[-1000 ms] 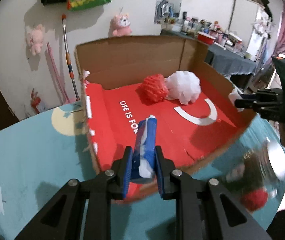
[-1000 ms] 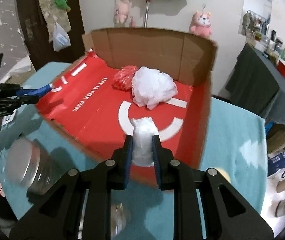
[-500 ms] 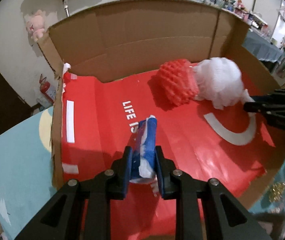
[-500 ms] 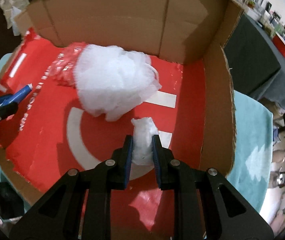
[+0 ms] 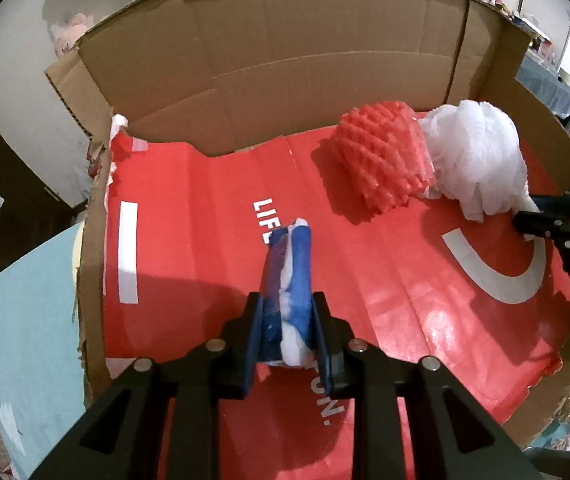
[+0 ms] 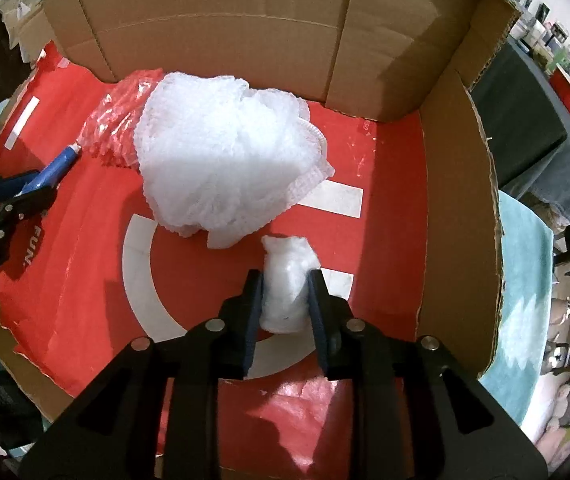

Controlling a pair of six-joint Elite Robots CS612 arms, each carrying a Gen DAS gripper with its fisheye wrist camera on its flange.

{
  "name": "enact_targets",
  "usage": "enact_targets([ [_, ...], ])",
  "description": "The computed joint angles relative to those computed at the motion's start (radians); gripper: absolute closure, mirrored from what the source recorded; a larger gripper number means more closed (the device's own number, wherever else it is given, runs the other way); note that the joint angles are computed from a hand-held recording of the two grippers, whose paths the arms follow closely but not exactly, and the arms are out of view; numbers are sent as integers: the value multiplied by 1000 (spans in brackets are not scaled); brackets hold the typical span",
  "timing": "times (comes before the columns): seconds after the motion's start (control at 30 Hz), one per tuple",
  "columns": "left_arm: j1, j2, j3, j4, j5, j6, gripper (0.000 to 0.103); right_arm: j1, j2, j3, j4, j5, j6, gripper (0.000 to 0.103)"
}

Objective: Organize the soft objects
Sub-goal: 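Lower both items into the box and open both tools, then withdraw both open tools from the box back over the table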

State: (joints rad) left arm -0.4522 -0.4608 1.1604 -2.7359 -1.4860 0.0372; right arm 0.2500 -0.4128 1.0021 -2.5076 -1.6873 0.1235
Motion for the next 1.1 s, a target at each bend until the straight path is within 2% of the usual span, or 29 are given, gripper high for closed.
enact_targets([
  [0.1, -2, 6, -14, 8, -5, -3, 72, 7, 0, 1, -5, -16, -9, 80],
  [0.2, -4, -1, 1, -19, -3, -4, 60, 15, -2, 5, -9, -28, -15, 79],
  [0.27, -4, -9, 15, -37, -4, -9, 56, 18, -4, 6, -11, -32, -18, 74],
  [0.33, -2, -19, 28, -50, -19, -21, 54, 19, -10, 19, -32, -15, -20, 48],
  [0.37, -2, -24, 36, -57, -25, -26, 51, 20, -14, 25, -44, -1, -26, 48],
  [0.43, -1, -37, 58, -87, -30, -28, 44, 31, -19, 35, -65, -41, -30, 44],
  [0.6, -3, -85, 147, -214, -47, -41, 30, 41, -60, 88, -121, -37, -13, 43],
  [0.67, -6, -113, 194, -278, -55, -52, 25, 44, -79, 121, -160, -47, -9, 39],
  [0.73, -8, -133, 233, -334, -51, -54, 21, 45, -100, 161, -210, -50, -1, 30],
  [0.93, -22, -207, 364, -539, -42, -101, 3, 50, -199, 317, -383, -50, 29, 29],
  [1.1, -34, -263, 473, -687, -42, -124, 2, 68, -270, 449, -563, -65, 32, 21],
])
